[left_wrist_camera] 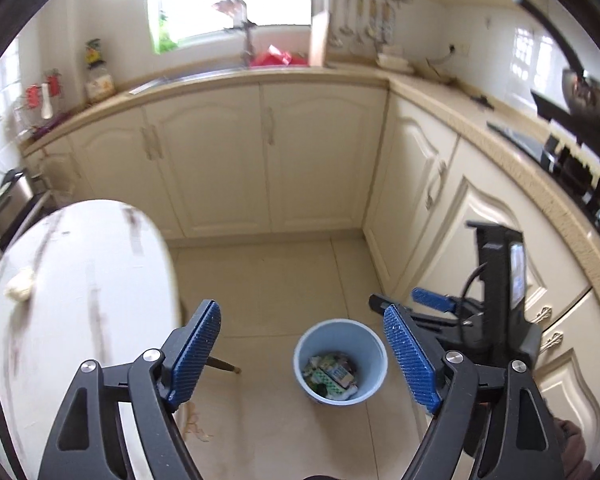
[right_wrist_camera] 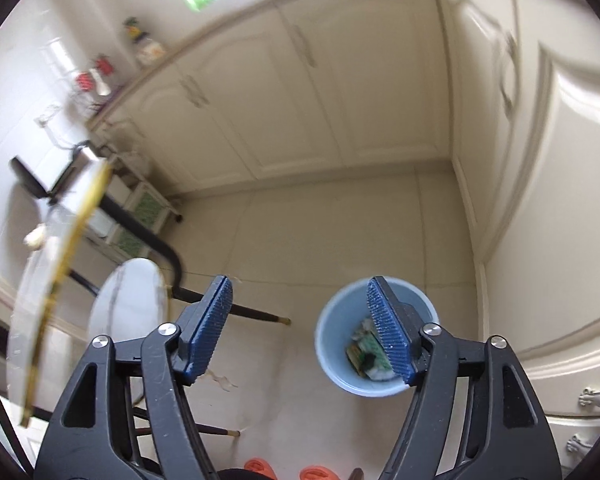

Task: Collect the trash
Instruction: 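Open both grippers over the bin and move back to the table, then grasp the white bread lump with the left gripper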

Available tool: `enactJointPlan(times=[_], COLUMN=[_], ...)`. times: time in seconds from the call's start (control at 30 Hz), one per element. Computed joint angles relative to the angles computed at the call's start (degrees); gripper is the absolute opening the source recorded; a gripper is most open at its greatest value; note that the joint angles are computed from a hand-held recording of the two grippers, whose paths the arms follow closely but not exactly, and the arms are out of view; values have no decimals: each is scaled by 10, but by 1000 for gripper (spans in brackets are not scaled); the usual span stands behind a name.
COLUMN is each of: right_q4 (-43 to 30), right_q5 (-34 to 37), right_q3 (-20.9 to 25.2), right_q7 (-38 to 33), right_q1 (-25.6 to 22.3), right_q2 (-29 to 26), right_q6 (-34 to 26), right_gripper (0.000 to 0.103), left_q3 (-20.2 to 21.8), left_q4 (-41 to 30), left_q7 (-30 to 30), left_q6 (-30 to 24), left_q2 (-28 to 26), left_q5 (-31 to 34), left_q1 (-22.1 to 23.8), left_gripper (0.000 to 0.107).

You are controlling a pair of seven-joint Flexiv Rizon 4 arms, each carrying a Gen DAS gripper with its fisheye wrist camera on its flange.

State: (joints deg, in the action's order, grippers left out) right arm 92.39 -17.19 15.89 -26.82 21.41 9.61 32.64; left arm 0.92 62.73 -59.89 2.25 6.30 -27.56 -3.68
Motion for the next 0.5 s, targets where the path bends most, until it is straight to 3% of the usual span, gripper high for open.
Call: enactJointPlan(times=[0.23, 0.27, 0.5], right_q4=[-146, -162, -192], right_q5=[-100, -118, -168], right_q3=[18, 18, -4], right_q7=[-24, -20, 22], right_q1=[65, 76, 117], right_q2=[-81, -92, -125], right_q6=[-26, -37, -82], right_gripper=[80, 81, 85], left_q3=[76, 68, 70], left_q4=[8, 20, -38], left_q7=[39, 21, -21], left_q6=[-7, 31, 60], left_q2=[27, 36, -30], left_q5=[-44, -14, 60], left_q1=[58, 66, 131], left_gripper=[95, 97, 101])
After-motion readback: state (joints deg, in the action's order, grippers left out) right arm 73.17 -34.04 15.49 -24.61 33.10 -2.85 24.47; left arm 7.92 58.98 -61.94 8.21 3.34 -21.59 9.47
